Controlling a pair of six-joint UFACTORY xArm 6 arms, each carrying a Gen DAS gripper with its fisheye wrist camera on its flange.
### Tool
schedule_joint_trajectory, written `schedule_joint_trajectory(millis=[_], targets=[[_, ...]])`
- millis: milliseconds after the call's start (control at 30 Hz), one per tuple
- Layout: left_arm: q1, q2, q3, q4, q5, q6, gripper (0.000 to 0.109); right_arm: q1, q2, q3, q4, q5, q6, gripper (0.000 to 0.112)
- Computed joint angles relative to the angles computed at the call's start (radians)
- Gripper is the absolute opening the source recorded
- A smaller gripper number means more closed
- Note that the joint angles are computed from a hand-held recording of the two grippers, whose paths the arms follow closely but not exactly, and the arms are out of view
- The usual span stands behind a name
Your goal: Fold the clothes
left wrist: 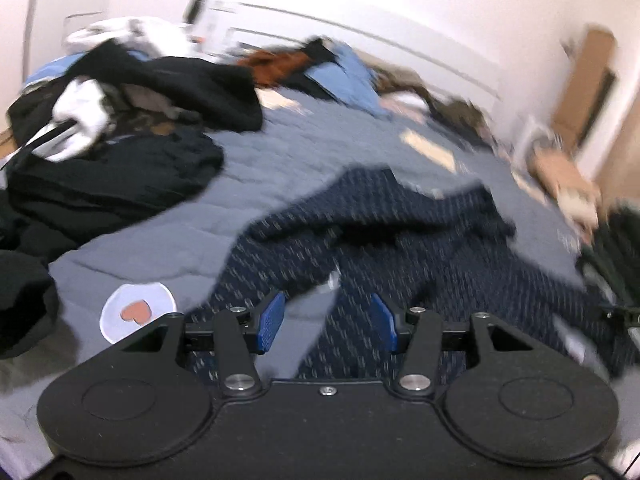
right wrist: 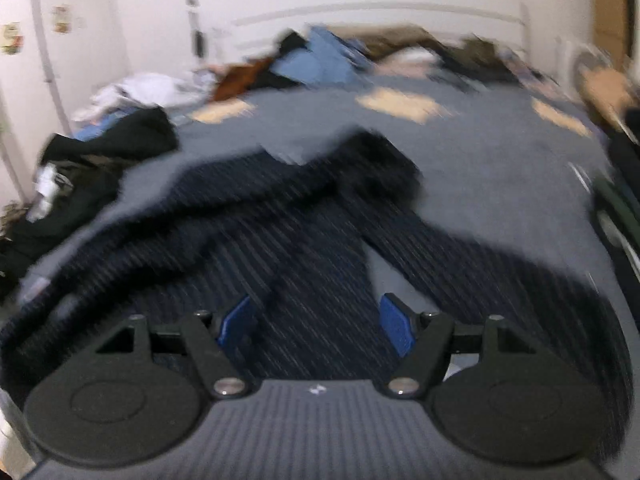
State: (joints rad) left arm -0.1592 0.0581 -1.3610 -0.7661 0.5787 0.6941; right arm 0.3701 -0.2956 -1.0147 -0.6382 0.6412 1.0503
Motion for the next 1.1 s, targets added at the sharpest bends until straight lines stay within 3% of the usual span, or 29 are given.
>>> schedule_joint_trajectory(millis=[200, 400, 733, 800, 900, 967, 1033, 1100], targets=[[0.021, -0.053, 0.083, 0.116, 0.043, -0.007, 0.049, 0.042, -0.183, 0.232, -0.022, 0.103, 0.146, 0.070], [0.059, -0.133, 0.180, 0.158, 0.090, -0.002, 0.049, 0.067, -0.251, 0.316, -0.047, 0.149, 0.176, 0.070], [0.070, -0.180, 0.261, 0.197, 0.106, -0.019, 0.048, 0.039, -0.378, 0.445, 0.038, 0.031, 0.173, 0.068], [0.068, -0.180, 0.265, 0.199, 0.107, -0.028, 0.043, 0.035, -0.390, 0.458, 0.044, 0.023, 0.205, 0.065], [0.063, -0.176, 0.268, 0.203, 0.100, -0.043, 0.033, 0.027, -0.393, 0.467, 0.063, -0.002, 0.215, 0.051], [0.063, -0.172, 0.268, 0.191, 0.097, -0.053, 0.030, 0.020, -0.396, 0.474, 0.087, -0.022, 0.210, 0.016], [0.061, -0.170, 0.265, 0.188, 0.094, -0.067, 0.030, 0.000, -0.412, 0.499, 0.141, -0.073, 0.193, 0.014], [0.055, -0.165, 0.265, 0.228, 0.080, -0.115, 0.038, -0.013, -0.419, 0.513, 0.167, -0.101, 0.192, 0.015]])
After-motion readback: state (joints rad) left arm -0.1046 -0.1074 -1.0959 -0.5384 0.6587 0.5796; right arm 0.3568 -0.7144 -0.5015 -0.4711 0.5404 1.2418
